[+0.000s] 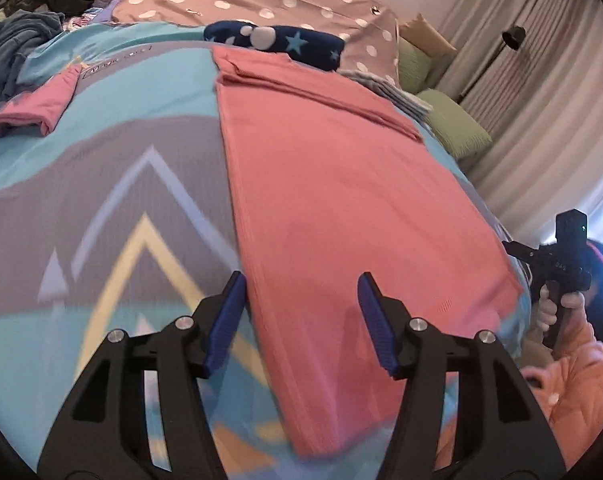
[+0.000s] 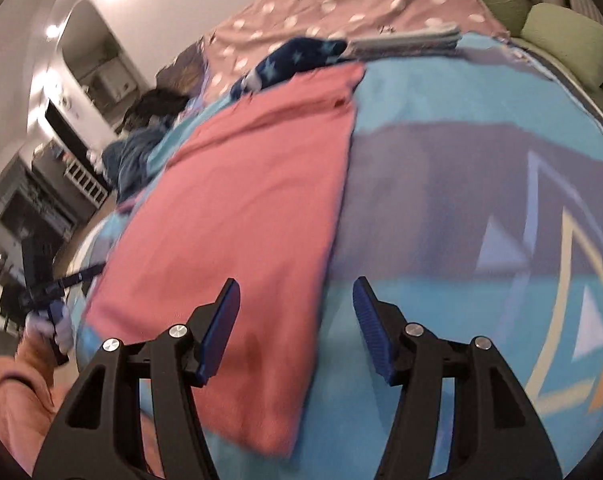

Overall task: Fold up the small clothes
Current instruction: 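Grasp the hem with both grippers and lift it toward the collar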

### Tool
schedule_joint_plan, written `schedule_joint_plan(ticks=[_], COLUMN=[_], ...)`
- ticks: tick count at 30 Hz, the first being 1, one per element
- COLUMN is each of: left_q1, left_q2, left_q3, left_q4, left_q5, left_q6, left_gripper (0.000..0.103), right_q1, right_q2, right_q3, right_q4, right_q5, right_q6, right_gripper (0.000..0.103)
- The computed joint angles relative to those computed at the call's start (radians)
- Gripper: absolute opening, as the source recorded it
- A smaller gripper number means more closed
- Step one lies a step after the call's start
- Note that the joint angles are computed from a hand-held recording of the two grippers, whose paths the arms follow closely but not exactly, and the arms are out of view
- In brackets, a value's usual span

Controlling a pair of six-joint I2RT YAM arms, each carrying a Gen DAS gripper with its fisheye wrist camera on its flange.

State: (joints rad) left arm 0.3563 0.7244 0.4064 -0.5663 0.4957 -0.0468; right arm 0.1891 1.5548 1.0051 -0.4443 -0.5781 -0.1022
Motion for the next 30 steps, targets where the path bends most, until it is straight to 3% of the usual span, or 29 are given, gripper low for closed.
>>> schedule_joint_plan(ticks=[2, 4, 7, 9, 11, 14, 15, 16, 17, 18, 19, 21, 23, 25, 30], left_q1=[0.01, 0.079, 0.188, 0.204, 0.185, 0.194, 0.19, 0.177, 0.148, 0.128, 0.118, 0.131, 0.194, 0.197, -0.033], left_q2=[-0.098, -0.185, -0.26, -0.291, -0.278, -0.144, -0.104, -0.09, -0.06, -0.04, -0.04, -0.14, -0.272, -0.341, -0.427], left_q3=[-0.034, -0.061, -0.077, -0.081, -0.091, -0.118, -0.123, -0.124, -0.12, -0.117, -0.117, -0.103, -0.037, 0.04, 0.207], left_q4=[-0.059, -0.135, -0.261, -0.304, -0.265, -0.102, -0.042, -0.015, 0.018, 0.032, 0.039, -0.005, -0.099, -0.138, -0.159], left_q5=[0.021, 0.108, 0.246, 0.279, 0.287, 0.372, 0.391, 0.382, 0.351, 0.328, 0.313, 0.305, 0.365, 0.381, 0.2], left_q6=[-0.011, -0.002, 0.044, 0.054, 0.022, -0.034, -0.066, -0.091, -0.129, -0.155, -0.179, -0.203, -0.202, -0.218, -0.288], left_gripper=[0.058, 0.058, 0.058, 0.058, 0.058, 0.057, 0.051, 0.044, 0.017, 0.005, 0.005, 0.005, 0.005, 0.005, 0.005], right_q1=[-0.009, -0.04, -0.086, -0.117, -0.132, -0.131, -0.126, -0.116, -0.102, -0.087, -0.087, -0.118, -0.182, -0.224, -0.28], right_q2=[-0.062, -0.115, -0.146, -0.155, -0.135, -0.053, -0.018, 0.008, 0.029, 0.053, 0.064, 0.032, -0.057, -0.144, -0.242], right_q3=[-0.081, -0.136, -0.158, -0.163, -0.161, -0.115, -0.093, -0.076, -0.059, -0.035, -0.023, -0.039, -0.059, -0.058, -0.044], right_q4=[0.013, 0.005, -0.053, -0.1, -0.11, -0.102, -0.099, -0.089, -0.087, -0.101, -0.113, -0.084, -0.015, 0.035, 0.121], right_q5=[-0.006, -0.05, -0.131, -0.181, -0.224, -0.317, -0.345, -0.359, -0.354, -0.341, -0.352, -0.433, -0.574, -0.639, -0.706], right_q6=[-0.01, -0.009, -0.018, -0.055, -0.07, -0.036, -0.028, -0.011, 0.009, 0.037, 0.064, 0.114, 0.19, 0.248, 0.331], right_gripper=[0.06, 0.06, 0.06, 0.06, 0.06, 0.06, 0.06, 0.055, 0.039, 0.027, 0.005, 0.006, 0.005, 0.005, 0.005])
